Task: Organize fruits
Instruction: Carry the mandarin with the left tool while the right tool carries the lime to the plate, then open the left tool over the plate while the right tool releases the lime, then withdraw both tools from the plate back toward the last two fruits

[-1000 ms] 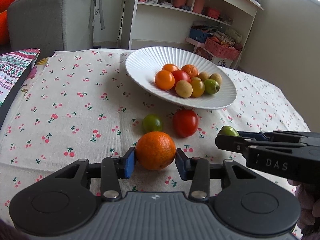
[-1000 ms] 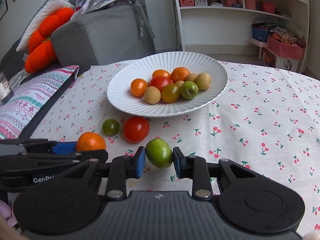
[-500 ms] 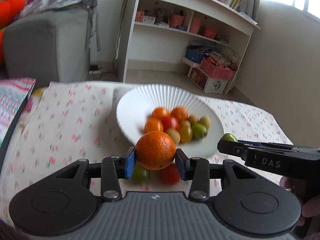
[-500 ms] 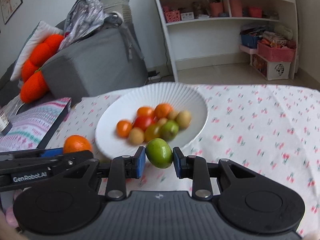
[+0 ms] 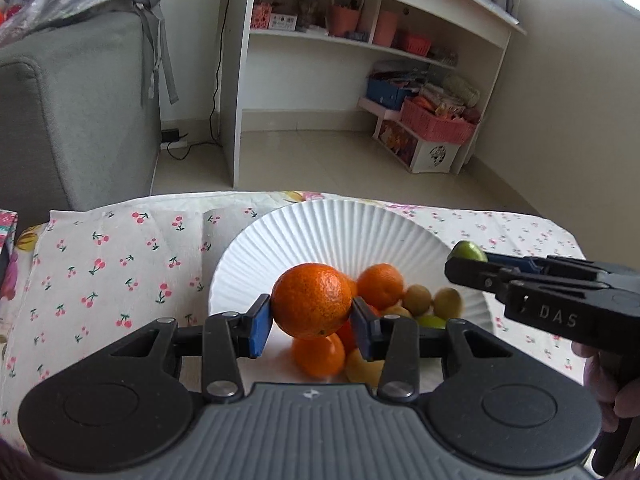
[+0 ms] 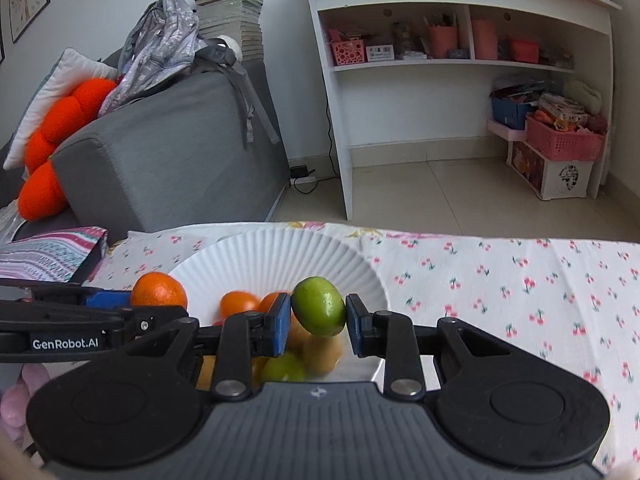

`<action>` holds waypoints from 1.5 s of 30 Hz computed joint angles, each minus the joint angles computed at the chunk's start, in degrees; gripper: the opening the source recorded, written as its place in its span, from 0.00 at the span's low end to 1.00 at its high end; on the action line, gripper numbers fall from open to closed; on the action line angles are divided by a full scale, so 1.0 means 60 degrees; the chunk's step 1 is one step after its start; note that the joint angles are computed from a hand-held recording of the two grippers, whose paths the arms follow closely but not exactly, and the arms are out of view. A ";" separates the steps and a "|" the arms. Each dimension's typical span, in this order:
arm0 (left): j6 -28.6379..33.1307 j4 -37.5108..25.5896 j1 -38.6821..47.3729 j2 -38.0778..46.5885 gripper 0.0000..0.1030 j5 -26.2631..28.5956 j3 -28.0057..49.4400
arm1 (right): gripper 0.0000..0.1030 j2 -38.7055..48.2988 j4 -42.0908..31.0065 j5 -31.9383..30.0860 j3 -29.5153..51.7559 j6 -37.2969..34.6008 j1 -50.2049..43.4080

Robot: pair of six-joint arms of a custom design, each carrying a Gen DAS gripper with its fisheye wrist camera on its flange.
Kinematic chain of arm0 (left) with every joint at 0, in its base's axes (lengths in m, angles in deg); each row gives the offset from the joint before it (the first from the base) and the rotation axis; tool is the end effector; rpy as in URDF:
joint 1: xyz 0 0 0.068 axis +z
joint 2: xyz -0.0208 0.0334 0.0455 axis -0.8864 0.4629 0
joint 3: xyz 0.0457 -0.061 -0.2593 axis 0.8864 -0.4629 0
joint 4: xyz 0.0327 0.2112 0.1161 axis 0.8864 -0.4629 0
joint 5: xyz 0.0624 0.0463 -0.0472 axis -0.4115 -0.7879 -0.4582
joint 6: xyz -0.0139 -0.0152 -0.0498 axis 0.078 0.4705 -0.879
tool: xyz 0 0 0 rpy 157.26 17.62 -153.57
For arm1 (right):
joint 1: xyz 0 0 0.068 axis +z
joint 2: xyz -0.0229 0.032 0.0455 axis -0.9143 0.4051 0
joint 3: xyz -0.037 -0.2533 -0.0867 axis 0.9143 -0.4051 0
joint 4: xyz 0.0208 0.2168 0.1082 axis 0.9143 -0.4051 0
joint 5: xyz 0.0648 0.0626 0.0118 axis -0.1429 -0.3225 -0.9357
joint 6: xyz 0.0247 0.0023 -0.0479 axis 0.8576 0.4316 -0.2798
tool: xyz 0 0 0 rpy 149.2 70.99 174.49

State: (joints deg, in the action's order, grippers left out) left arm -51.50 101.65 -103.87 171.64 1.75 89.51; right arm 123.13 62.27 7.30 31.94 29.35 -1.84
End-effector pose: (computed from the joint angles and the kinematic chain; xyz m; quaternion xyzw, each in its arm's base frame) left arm 0.1806 -0.1538 0.1155 0.1710 0.9004 -0.1460 0.3725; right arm 0.1312 0.2146 0.0830 0.0405 0.8765 0.0835 0.4723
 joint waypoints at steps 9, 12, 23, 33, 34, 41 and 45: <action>-0.0032 0.0051 0.0420 0.0816 0.30 0.0352 0.0528 | 0.26 0.0634 0.1365 -0.0567 -0.0314 -0.0470 -0.0555; -0.0127 0.0160 0.0417 0.0866 0.30 0.0325 0.0481 | 0.26 0.0712 0.1625 -0.0602 -0.0378 -0.0524 -0.0494; -0.0279 0.0293 0.0260 0.0260 0.40 -0.0011 0.0129 | 0.33 0.0275 0.1330 -0.0559 -0.0536 -0.0306 -0.0475; -0.0164 -0.0644 0.0024 -0.1057 0.63 -0.0479 -0.0256 | 0.48 -0.0745 -0.0512 0.0011 -0.0358 0.0514 0.0088; -0.0149 -0.0833 -0.0038 -0.1282 0.64 -0.0545 -0.0308 | 0.50 -0.0864 -0.0816 0.0094 -0.0302 0.0656 0.0196; -0.0470 -0.2176 -0.0585 -0.2757 0.75 -0.1008 -0.0642 | 0.63 -0.1409 -0.2984 0.0774 0.0241 0.1972 0.1127; -0.0943 -0.2956 -0.0991 -0.3655 0.81 -0.1229 -0.0913 | 0.71 -0.1417 -0.4687 0.1089 0.0876 0.3029 0.1747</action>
State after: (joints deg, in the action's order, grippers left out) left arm -57.16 83.91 -109.81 149.70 -5.63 84.04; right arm 114.63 34.14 13.83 37.20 47.52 8.64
